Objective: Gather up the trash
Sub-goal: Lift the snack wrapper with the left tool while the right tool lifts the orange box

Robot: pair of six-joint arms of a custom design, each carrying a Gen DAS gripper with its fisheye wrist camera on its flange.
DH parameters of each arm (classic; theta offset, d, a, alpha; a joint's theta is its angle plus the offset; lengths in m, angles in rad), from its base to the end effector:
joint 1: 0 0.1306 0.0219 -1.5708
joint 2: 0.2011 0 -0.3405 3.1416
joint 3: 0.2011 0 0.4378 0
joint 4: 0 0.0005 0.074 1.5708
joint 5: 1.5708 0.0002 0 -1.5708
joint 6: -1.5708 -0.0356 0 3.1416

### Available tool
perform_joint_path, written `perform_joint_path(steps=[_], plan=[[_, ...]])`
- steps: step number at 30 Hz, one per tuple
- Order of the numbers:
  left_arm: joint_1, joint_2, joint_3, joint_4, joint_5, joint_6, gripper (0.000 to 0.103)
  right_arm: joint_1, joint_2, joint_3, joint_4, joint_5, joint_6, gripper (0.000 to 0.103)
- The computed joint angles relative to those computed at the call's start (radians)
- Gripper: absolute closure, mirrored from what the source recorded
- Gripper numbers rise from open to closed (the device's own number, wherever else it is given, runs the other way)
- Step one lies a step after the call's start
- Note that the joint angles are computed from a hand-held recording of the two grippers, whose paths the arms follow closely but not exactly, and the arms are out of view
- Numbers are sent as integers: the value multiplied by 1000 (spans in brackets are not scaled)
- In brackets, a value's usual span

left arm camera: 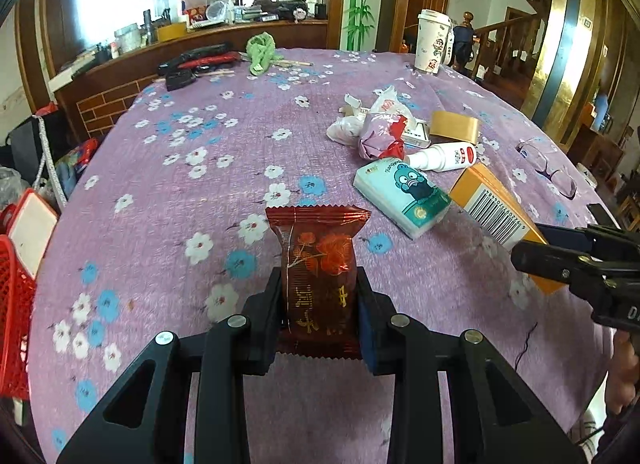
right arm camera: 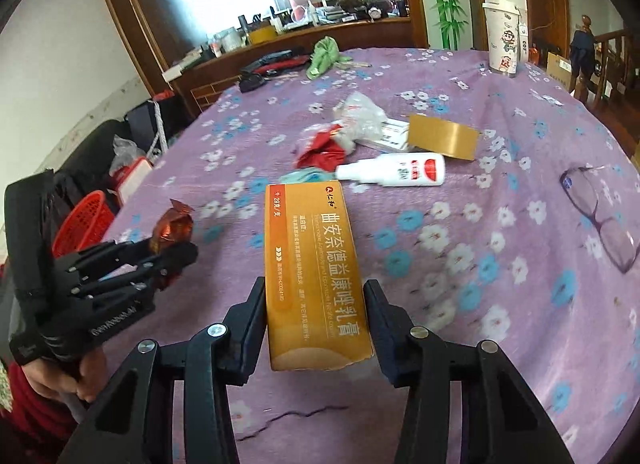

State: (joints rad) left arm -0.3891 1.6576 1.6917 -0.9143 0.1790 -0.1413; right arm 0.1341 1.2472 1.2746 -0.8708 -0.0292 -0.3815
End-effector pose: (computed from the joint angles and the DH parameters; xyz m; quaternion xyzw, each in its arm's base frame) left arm 0.5761 -0.2436 0.3878 0.2748 0.8965 -0.1251 0.3241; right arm 0.4862 0.0661 0.3986 0.1102 0.9280 0.1039 0.3405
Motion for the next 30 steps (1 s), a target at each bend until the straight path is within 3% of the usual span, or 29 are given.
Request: perform_joint_path(steps=[10,30], plan=[[32,-76,-92,43,-9,22,72,80,-7,-18,28,83,-36,52],[52,-118,-140,63,39,25,72,114,-20,-3,11,115,-35,52]])
